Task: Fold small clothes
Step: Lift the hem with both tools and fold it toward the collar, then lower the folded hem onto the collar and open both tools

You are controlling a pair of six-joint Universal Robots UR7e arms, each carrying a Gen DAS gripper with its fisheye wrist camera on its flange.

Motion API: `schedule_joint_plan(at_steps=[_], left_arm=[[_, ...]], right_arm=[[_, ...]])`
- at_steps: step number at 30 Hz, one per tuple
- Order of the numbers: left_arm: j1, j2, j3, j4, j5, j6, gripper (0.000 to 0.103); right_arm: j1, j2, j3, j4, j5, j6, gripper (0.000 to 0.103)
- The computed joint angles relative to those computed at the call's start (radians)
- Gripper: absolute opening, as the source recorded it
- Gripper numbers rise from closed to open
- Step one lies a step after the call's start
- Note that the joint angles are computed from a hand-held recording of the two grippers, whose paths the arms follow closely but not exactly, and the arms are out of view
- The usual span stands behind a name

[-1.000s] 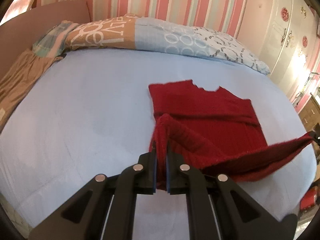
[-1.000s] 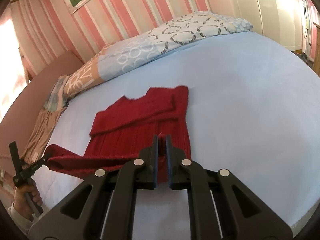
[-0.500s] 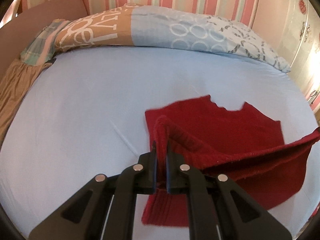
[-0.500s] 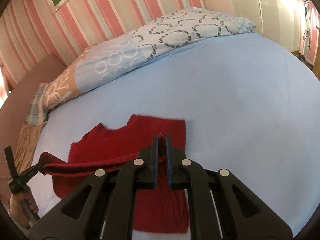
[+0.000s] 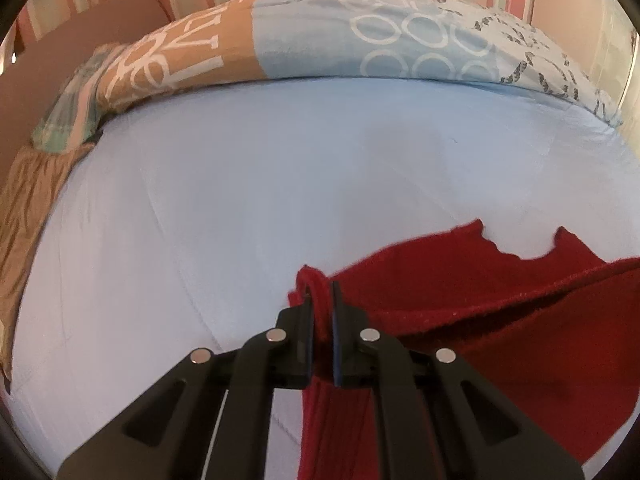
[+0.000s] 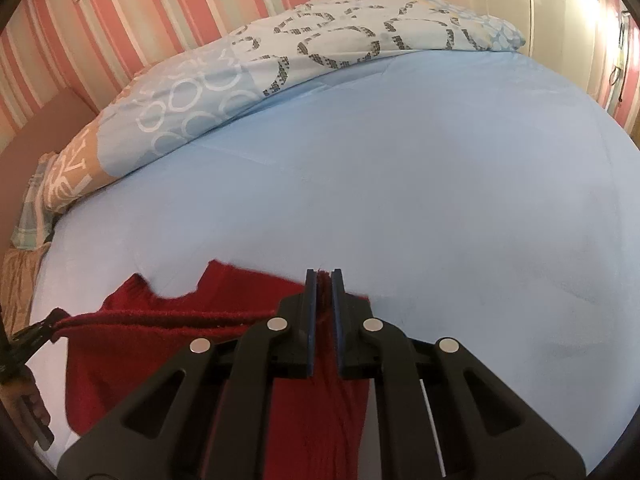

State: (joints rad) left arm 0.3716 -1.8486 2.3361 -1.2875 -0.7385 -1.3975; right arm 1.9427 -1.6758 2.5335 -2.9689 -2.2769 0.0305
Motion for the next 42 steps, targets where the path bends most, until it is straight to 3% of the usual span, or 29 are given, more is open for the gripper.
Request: schedule_joint_plan(at_steps=[8,9,11,14,16,19,21,23,27,28,31,32,35,36,38,42], left_arm=[[0.106,0.099,0.0,-0.102,0.068,0.065,0.01],[0.115,0.104,0.002,-0.112,0.072,0.066,0.01],[0.135,0.11,0.003,-0.144,0.08,0.08,0.013],[0.133,0.127,-0.014,-0.081,0.111,0.034,0.044],[0.122,0.123,-0.025,-0.028,0.124,-0.002,0.055],[0.087,0.075,-0.022,-0.002,0.121,-0.001,0.057],[0.046,0.051,-0.012,0.004,0.109,0.003,0.057],[-0.006,0.03,0.009,-0.016,0.089,0.018,0.057],[-0.083,0.012,0.081,-0.173,0.008,0.098,0.057],[-0.086,0.014,0.093,-0.207,-0.011,0.118,0.057],[-0.093,0.074,0.132,-0.294,-0.046,0.179,0.057],[-0.085,0.097,0.133,-0.297,-0.045,0.185,0.057],[-0.03,0.144,0.136,-0.307,-0.03,0.171,0.06],[-0.008,0.154,0.135,-0.319,-0.019,0.178,0.068],[0.023,0.18,0.12,-0.297,0.022,0.18,0.073],[0.064,0.205,0.1,-0.272,0.071,0.183,0.083]], right_arm=[[-0.037,0.144,-0.047,-0.11,-0.04,-0.084,0.008],[-0.042,0.161,-0.05,-0.121,-0.047,-0.088,0.001],[-0.053,0.183,-0.058,-0.132,-0.061,-0.083,0.001],[-0.065,0.189,-0.064,-0.117,-0.055,-0.079,0.001],[-0.053,0.178,-0.057,-0.127,-0.051,-0.094,0.002],[-0.033,0.141,-0.044,-0.122,-0.027,-0.104,0.01],[-0.018,0.082,-0.028,-0.069,0.041,-0.084,0.038],[-0.01,0.045,-0.018,0.012,0.115,-0.068,0.048],[0.001,0.038,-0.003,0.165,0.239,-0.032,0.049],[0.013,0.055,-0.001,0.18,0.233,-0.025,0.049],[0.063,0.163,-0.002,0.177,0.107,-0.014,0.049],[0.077,0.211,-0.003,0.155,0.046,-0.014,0.049],[0.086,0.297,-0.013,0.078,-0.044,-0.046,0.05],[0.084,0.317,-0.02,0.059,-0.061,-0.056,0.054],[0.081,0.379,-0.038,-0.01,-0.12,-0.083,0.063],[0.047,0.469,-0.079,-0.114,-0.176,-0.15,0.066]])
